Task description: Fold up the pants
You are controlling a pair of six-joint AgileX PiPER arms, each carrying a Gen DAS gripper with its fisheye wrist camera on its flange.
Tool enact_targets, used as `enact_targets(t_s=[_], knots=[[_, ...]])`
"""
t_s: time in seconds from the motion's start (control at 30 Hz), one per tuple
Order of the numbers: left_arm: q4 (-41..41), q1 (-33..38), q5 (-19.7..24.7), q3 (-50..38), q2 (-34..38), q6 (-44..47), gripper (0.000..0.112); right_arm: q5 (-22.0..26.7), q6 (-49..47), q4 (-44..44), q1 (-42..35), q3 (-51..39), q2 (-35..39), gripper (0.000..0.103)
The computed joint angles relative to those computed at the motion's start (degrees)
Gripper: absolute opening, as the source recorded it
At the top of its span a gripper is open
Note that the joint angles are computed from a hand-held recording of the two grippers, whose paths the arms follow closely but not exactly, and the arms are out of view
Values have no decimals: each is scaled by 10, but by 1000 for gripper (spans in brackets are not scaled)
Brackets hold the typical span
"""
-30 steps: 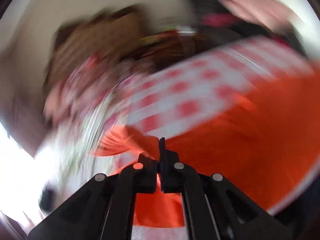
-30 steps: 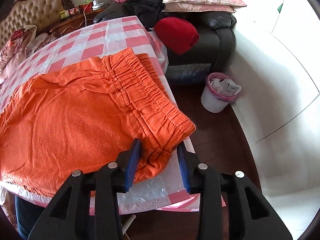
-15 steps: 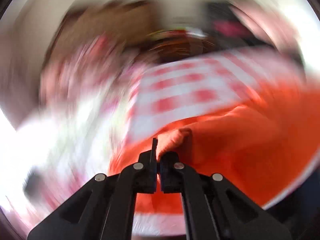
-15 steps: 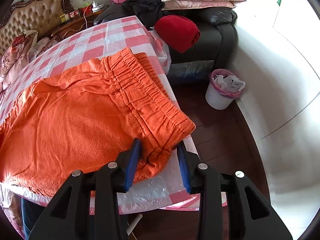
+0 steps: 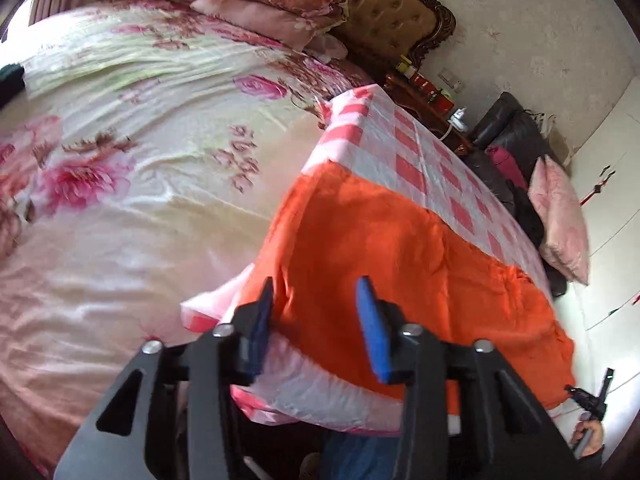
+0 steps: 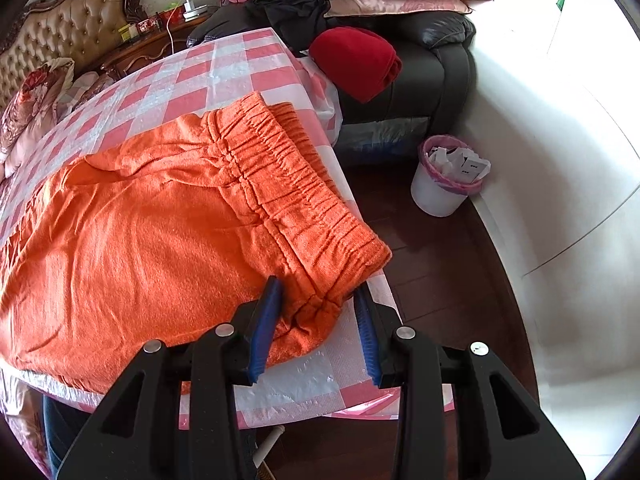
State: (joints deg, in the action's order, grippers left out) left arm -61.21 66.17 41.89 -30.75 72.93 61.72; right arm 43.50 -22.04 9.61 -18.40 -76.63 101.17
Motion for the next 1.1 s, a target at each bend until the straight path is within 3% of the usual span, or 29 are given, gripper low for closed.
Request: enact_targets(t_s=[0.13,0.23,0.37,0.47,0.53,0.57,0.63,0.67,0.7,0.83,0.9,0.97,1.03,1.1], knots=[[41,-6,-11,-26,3,-38,51,-1,4,-8,4,-1,0,33],[31,5,12,-62,45,-37,51,-3,9,-13,6,0,-1,34],[-3,12,105,-170,185,-41,49,-1,18,-26,10,-3,1,34],[-30,30,207,-265,307,-83,45,1,26,-32,11,-5,2,36],[-19,20,237,-320,362,-127,44,0,36,-38,14,-3,1,36],[-4,10,234,-341,379,-153,41,-1,43,-46,17,-4,1,36],[1,-2,226,-356,385,-155,12,-2,54,-57,22,-2,0,36],[3,-10,222,-361,376,-148,10,-1,59,-63,24,-3,0,36],[17,-26,195,-354,344,-136,2,-1,60,-66,25,-3,0,36],[21,-109,11,-238,137,4,2,-1,64,-67,26,-2,-1,36],[110,-166,-104,-206,81,-14,2,-1,69,-70,27,-2,-1,37],[225,-198,-215,-183,106,-113,2,-2,72,-75,29,-1,-2,37],[282,-192,-253,-175,151,-192,7,-3,65,-69,26,1,-3,37],[249,-159,-199,-192,164,-194,19,-2,53,-54,19,1,-1,37]])
